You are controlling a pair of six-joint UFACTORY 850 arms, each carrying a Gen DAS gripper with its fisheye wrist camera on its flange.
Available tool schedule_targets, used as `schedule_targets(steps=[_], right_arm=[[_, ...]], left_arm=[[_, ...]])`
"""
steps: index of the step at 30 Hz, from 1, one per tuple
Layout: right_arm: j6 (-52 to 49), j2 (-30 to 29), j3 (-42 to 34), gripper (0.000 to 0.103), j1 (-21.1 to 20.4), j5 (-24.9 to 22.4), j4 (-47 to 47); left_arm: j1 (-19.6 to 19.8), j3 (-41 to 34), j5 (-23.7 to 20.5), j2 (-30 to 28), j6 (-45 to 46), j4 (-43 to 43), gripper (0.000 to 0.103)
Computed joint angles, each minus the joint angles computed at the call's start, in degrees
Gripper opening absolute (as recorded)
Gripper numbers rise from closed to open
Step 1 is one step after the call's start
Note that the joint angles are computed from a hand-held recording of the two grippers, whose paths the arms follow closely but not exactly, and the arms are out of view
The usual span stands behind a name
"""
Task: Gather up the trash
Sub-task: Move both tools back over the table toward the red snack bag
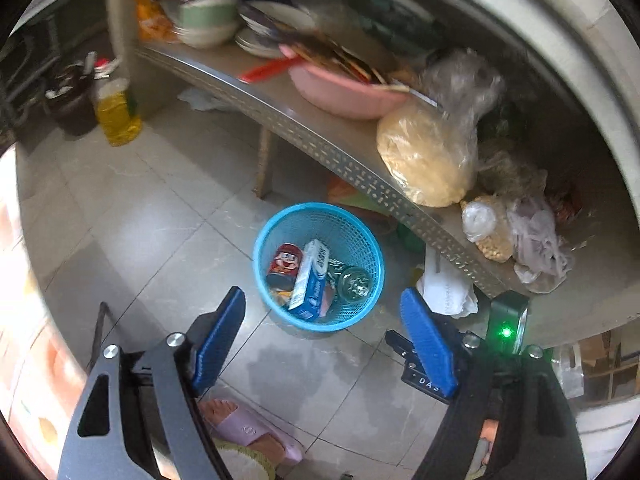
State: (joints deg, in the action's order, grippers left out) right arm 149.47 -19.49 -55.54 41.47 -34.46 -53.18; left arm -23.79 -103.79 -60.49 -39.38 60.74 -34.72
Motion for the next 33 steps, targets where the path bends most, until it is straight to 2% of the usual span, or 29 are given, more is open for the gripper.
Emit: schedule_targets(steps=[4, 8, 11, 13, 16, 20, 27, 33], right_arm=[[-6.63, -0.27, -4.53, 0.068, 1.38, -3.91, 0.53], [-14.61, -1.19, -10.75, 0.077, 2.96, -9.97, -0.79], [-19.77, -2.72, -16.18, 0.083, 4.14, -13.32, -3.44], [-22.93, -3.82, -19.21, 0.084, 4.58, -13.83, -4.48], [-27.46, -5.83, -24.05, 0.089, 5.11, -13.32, -5.68], [-35.08, -9.24, -31.14, 0.095, 5.96, -15.35, -4.9], [-47.18, -16.06, -42.84, 0.095, 6.36, -16.04, -0.9], [-55.41, -23.57, -55.46, 0.095, 7.01, -20.15, 2.56]], left_arm=[[5.35, 5.03, 0.52, 4.92, 3.72, -4.57, 0.083], [10.53, 9.71, 3.2, 8.88, 5.2, -7.68, 0.086], [13.41, 10.79, 2.65, 9.74, 3.77, -7.55, 0.087], [15.56, 11.27, 1.32, 10.08, 2.81, -7.89, 0.094], [18.85, 12.43, 0.44, 10.92, 3.39, -9.88, 0.095], [22.07, 15.2, 3.47, 12.9, 4.46, -12.75, 0.096], [27.07, 18.25, 8.5, 15.34, 10.42, -16.48, 0.097], [31.01, 18.09, 8.66, 15.11, 11.4, -18.64, 0.097]])
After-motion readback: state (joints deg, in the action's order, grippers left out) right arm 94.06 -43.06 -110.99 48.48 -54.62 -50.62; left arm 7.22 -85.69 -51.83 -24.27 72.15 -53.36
